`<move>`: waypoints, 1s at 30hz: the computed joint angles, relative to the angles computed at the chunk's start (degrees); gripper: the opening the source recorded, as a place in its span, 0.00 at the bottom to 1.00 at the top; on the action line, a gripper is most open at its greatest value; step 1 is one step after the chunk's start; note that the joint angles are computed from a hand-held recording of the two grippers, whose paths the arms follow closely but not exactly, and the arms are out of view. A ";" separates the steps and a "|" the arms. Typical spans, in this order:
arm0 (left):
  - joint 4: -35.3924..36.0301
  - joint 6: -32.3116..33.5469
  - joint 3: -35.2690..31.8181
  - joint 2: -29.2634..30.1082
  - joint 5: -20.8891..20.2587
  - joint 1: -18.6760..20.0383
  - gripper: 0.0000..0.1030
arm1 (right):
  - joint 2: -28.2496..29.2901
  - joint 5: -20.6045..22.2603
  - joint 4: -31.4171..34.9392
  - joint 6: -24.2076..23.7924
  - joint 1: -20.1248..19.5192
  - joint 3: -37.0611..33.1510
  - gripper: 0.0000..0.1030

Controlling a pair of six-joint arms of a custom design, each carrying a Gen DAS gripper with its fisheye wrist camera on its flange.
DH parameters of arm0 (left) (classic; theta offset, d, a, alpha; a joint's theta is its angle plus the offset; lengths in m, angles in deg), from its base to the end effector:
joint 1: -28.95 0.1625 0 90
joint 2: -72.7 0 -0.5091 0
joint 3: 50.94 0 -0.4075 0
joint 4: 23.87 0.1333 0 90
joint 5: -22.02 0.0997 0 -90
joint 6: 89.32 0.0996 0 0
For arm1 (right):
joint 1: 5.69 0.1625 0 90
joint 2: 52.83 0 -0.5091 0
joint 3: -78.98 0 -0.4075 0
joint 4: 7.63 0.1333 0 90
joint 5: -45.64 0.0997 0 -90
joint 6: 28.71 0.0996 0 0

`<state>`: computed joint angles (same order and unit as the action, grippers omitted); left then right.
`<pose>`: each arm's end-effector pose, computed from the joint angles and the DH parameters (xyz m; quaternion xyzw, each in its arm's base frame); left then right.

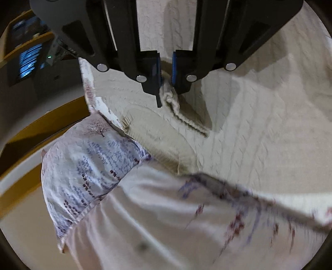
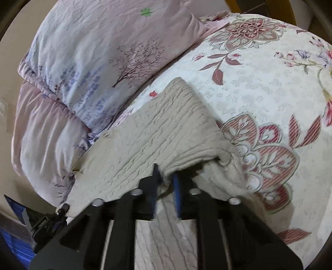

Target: Fold small clothes

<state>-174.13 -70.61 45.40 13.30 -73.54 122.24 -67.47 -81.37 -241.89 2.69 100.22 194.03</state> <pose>0.1645 -0.7074 0.3042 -0.1409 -0.9681 0.2072 0.0081 0.2202 -0.5049 -0.0979 -0.2360 -0.8557 0.4425 0.1276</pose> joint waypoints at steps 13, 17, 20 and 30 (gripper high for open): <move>0.81 2.49 0.58 -1.71 6.17 1.34 0.53 | -0.12 -5.75 9.94 -4.01 5.80 -3.19 0.34; 2.96 3.15 0.64 -4.73 1.48 3.42 0.63 | 0.45 -2.31 16.09 -10.18 7.47 -7.63 0.34; 4.26 3.04 0.37 -7.31 -1.47 6.10 0.63 | 1.97 -1.08 24.27 -13.39 7.73 -13.28 0.34; -1.93 -9.66 -5.52 -9.39 1.19 14.96 0.61 | 5.23 0.13 31.21 -15.56 6.72 -18.86 0.46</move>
